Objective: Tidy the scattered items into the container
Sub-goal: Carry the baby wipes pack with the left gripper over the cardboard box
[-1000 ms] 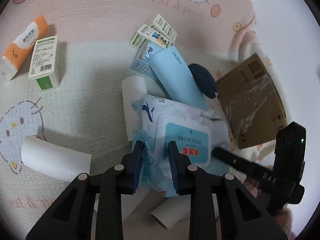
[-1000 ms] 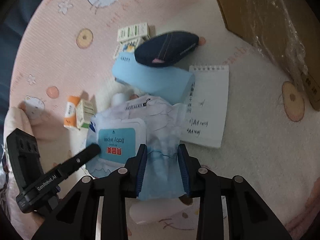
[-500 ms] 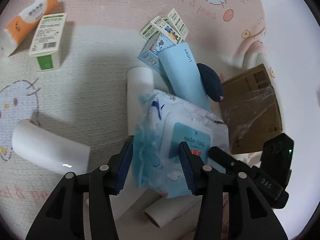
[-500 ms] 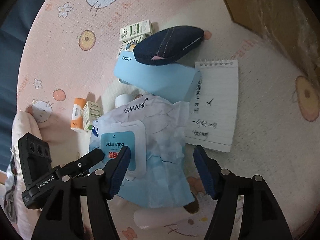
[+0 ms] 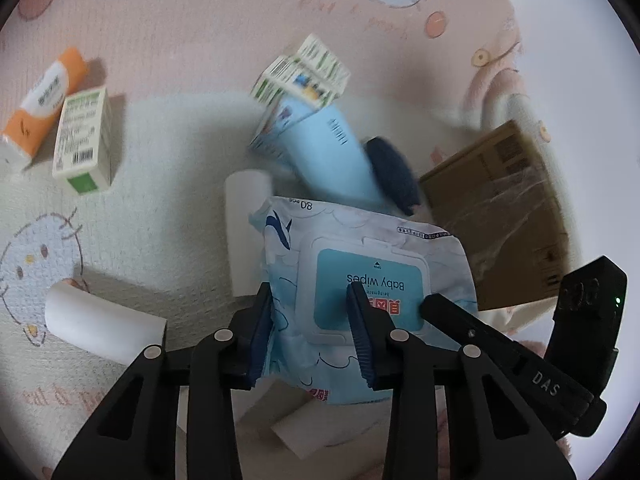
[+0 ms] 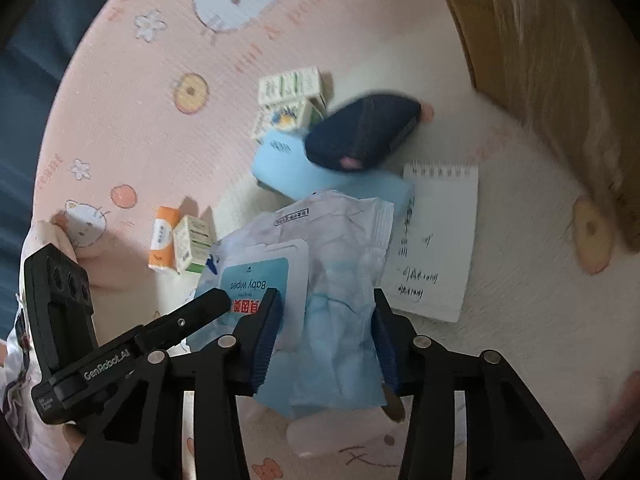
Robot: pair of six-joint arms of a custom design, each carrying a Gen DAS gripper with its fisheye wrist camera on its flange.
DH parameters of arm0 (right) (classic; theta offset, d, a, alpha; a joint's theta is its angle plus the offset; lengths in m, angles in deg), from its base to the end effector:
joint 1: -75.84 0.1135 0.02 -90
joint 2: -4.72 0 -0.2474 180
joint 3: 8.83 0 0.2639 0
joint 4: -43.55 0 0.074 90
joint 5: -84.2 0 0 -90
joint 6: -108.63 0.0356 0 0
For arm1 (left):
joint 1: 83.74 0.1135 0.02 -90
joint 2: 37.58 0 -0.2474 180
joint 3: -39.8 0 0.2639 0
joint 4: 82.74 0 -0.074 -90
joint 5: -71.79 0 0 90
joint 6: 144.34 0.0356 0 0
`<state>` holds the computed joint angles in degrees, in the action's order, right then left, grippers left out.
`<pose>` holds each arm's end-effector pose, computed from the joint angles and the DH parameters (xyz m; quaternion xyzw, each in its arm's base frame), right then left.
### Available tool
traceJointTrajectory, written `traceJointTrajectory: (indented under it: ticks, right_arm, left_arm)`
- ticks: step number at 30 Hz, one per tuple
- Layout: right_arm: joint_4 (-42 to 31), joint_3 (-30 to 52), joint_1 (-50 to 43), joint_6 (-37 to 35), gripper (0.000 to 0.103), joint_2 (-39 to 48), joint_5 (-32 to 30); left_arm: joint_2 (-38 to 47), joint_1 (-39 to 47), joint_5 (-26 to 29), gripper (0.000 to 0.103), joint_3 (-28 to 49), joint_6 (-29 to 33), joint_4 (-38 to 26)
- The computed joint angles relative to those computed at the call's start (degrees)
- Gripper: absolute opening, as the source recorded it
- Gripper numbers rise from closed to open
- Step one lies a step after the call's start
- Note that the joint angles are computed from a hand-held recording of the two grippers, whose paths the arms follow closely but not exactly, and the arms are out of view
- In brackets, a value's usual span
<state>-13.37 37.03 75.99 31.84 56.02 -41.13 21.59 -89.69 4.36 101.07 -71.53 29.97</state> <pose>0.1758 0.0210 0.1903 0.0332 0.9275 0.3191 0.1918 0.1993 -0.0345 0.2386 -0.0520 0.9573 -0.2295 0.1681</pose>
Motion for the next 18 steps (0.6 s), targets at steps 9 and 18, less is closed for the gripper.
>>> traceJointTrajectory:
  ticks: [9,18]
  right_arm:
    - [-14.98,19.12,-18.19,-12.11,0.039,3.92,-4.51]
    - [-18.96,40.12,-36.41,-18.4,0.039,19.65,-8.01]
  left_arm:
    - [11.9,-14.55,-5.28,0.038,24.18,-3.33,-3.02]
    - [38.71,-26.67,-5.86,0.038,58.01,-5.19,-3.69]
